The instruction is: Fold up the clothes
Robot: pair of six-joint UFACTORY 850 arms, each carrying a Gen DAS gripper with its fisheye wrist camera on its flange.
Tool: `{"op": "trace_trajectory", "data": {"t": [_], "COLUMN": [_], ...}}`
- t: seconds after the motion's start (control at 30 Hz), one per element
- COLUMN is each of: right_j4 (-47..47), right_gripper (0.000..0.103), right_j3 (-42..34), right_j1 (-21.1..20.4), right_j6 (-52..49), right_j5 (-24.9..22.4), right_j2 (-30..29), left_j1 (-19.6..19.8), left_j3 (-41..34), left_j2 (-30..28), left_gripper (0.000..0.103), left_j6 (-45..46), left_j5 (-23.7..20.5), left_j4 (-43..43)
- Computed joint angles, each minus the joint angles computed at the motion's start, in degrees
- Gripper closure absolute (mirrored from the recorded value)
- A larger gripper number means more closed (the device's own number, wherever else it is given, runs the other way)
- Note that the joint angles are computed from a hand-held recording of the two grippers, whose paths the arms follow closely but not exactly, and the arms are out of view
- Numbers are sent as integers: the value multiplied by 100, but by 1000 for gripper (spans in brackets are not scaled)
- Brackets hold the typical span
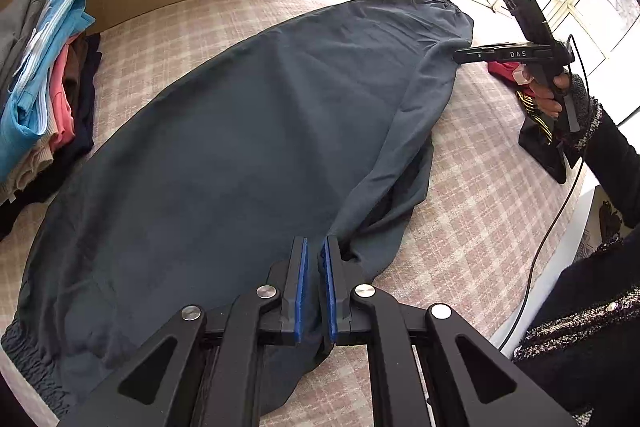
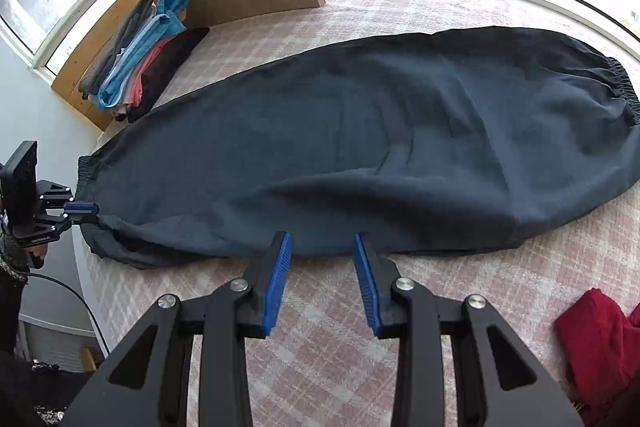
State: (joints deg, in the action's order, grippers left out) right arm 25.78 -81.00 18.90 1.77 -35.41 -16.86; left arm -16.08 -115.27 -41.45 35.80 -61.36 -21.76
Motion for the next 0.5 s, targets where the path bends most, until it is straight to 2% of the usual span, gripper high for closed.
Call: {"op": "trace_trajectory", "data": {"t": [0.07, 0.1, 0.13, 0.17, 0.33, 0.4, 0.5], "right_j4": [588, 522, 242, -1, 583, 398, 50], "right_gripper": [71, 78, 88, 90, 90, 90, 90], "right_j3": [-52, -200, -378, -550, -1021, -1303, -1753], "right_j1": [80, 154, 226, 286, 108, 60, 24], "right_j6": [-666, -750, -594, -458, -634, -498, -263], "right_j5": [-200, -313, -408, -503, -226, -276, -558], "right_j2": [-102, -261, -432, -605, -927, -1075, -1369], "left_j1": [-1, -1, 0, 0, -45, -84, -223], "left_j3": [-30, -56, -93, -130, -200, -170, -5], "left_j2": [-39, -61, -88, -113, -129, -89, 86], "left_gripper": [95, 95, 95, 95, 95, 91, 78], "left_j6": [-48, -63, -76, -92, -80, -59, 83], "left_j5": [19, 15, 2, -5, -72, -55, 111], "left_j4": [74, 102, 128, 156, 309, 411, 498]}}
